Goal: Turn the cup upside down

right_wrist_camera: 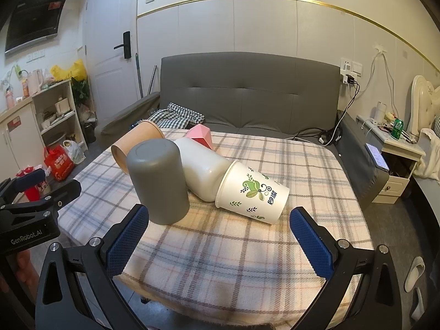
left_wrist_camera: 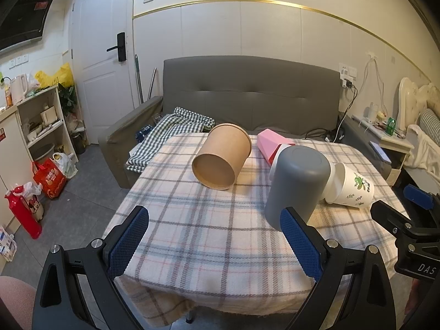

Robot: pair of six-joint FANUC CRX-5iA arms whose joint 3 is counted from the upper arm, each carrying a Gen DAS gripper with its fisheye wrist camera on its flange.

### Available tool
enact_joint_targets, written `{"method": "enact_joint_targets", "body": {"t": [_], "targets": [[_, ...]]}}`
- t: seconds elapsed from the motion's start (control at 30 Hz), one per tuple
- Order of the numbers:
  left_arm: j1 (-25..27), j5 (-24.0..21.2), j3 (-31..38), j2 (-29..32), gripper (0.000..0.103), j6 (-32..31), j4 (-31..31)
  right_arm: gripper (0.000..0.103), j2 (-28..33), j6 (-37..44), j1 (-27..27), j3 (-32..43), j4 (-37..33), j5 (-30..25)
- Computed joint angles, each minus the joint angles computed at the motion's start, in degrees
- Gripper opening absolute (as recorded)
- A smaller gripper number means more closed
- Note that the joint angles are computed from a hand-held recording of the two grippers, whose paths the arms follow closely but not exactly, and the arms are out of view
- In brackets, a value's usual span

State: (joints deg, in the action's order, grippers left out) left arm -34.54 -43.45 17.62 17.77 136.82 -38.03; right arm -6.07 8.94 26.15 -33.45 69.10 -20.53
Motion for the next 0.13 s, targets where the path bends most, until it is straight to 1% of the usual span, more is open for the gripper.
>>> {"method": "enact_joint_targets", "body": {"t": [0.13], "targets": [[-0.6, -0.5, 0.3, 0.2, 0.099, 0.4, -1.6, 0.103, 0.6, 0.3, 0.3, 0.5, -0.3, -0.5]]}}
